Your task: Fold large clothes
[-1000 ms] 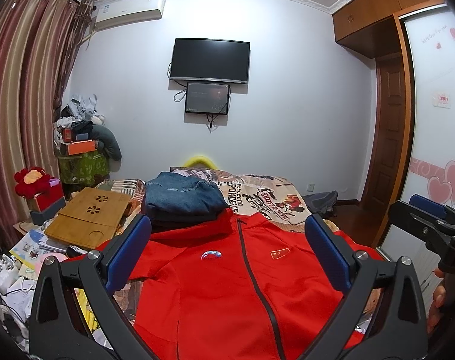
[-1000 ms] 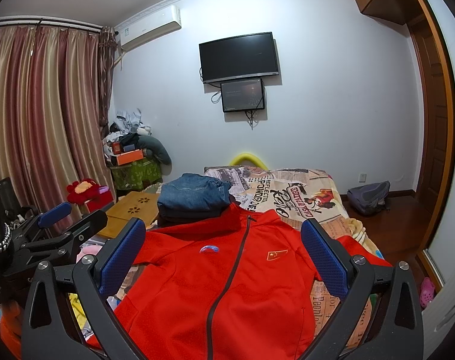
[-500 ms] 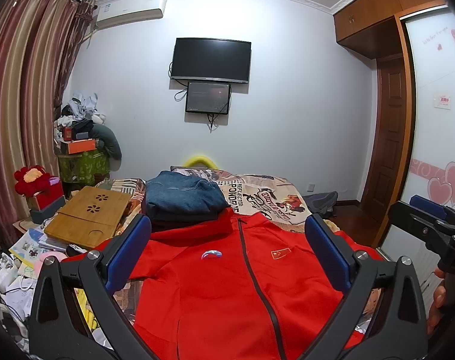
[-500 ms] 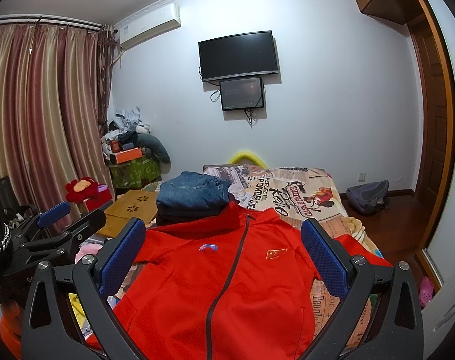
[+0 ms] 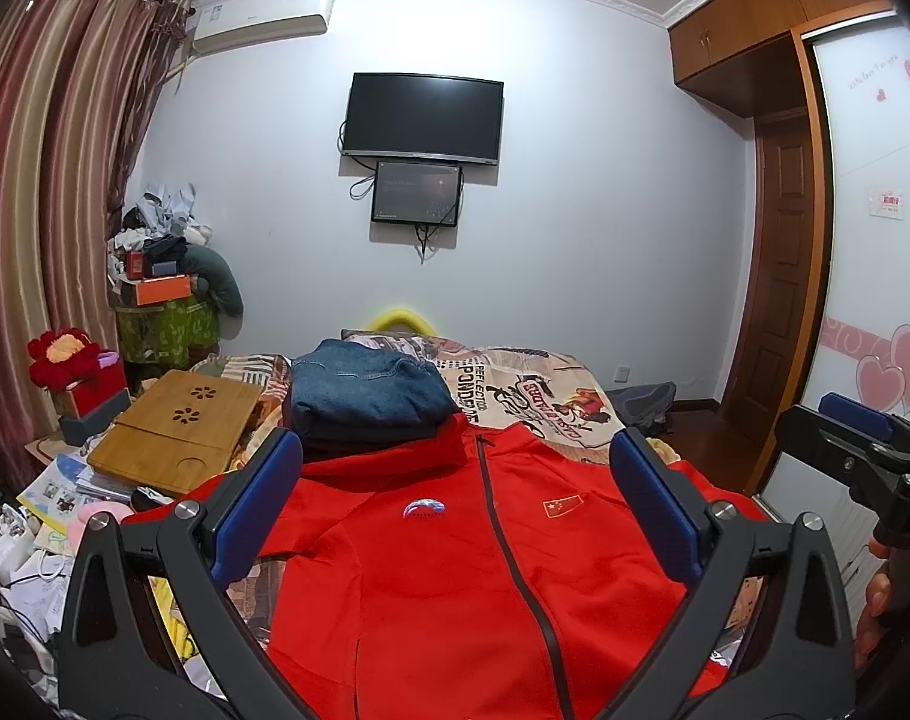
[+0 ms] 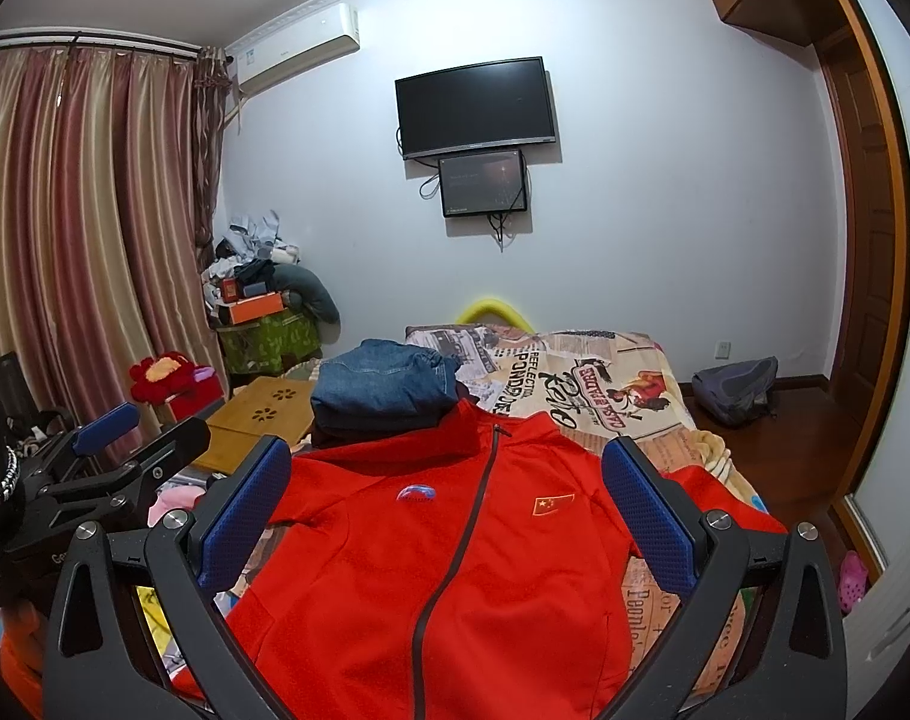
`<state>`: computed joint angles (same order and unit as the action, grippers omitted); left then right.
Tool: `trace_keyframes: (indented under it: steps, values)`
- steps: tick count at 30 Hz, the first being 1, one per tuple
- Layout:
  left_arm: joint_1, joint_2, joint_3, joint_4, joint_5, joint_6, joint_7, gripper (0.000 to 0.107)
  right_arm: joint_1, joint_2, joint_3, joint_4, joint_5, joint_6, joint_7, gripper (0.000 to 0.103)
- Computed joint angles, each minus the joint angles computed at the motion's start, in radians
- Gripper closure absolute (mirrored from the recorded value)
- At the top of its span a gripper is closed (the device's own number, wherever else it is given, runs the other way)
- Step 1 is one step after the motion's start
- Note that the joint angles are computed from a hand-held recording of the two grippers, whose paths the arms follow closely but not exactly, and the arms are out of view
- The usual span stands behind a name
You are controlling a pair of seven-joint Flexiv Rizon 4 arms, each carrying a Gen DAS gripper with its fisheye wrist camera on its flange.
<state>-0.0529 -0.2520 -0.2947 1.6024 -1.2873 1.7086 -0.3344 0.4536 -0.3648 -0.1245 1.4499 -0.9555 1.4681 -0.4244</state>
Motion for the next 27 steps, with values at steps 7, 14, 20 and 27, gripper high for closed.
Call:
trace_keyframes:
  steps: [7,14,20,27]
  values:
    - [0.003,0.000,0.003,0.003,0.016,-0.006,-0.016,0.004,-0.001,-0.003,0.001,0.000,0.005,-0.002,-0.004,0.000]
    - [0.003,0.000,0.003,0.005,0.017,-0.006,-0.015,0.004,-0.007,-0.013,0.012,-0.007,0.034,-0.016,-0.025,0.000]
    - [0.005,-0.027,0.064,0.001,0.203,-0.030,-0.182,0.004,-0.020,-0.038,0.045,-0.042,0.116,-0.059,-0.104,0.000]
    - [-0.070,-0.141,0.325,-0.128,0.508,-0.121,-0.525,0.004,-0.028,-0.099,0.066,-0.133,0.232,-0.126,-0.223,0.000]
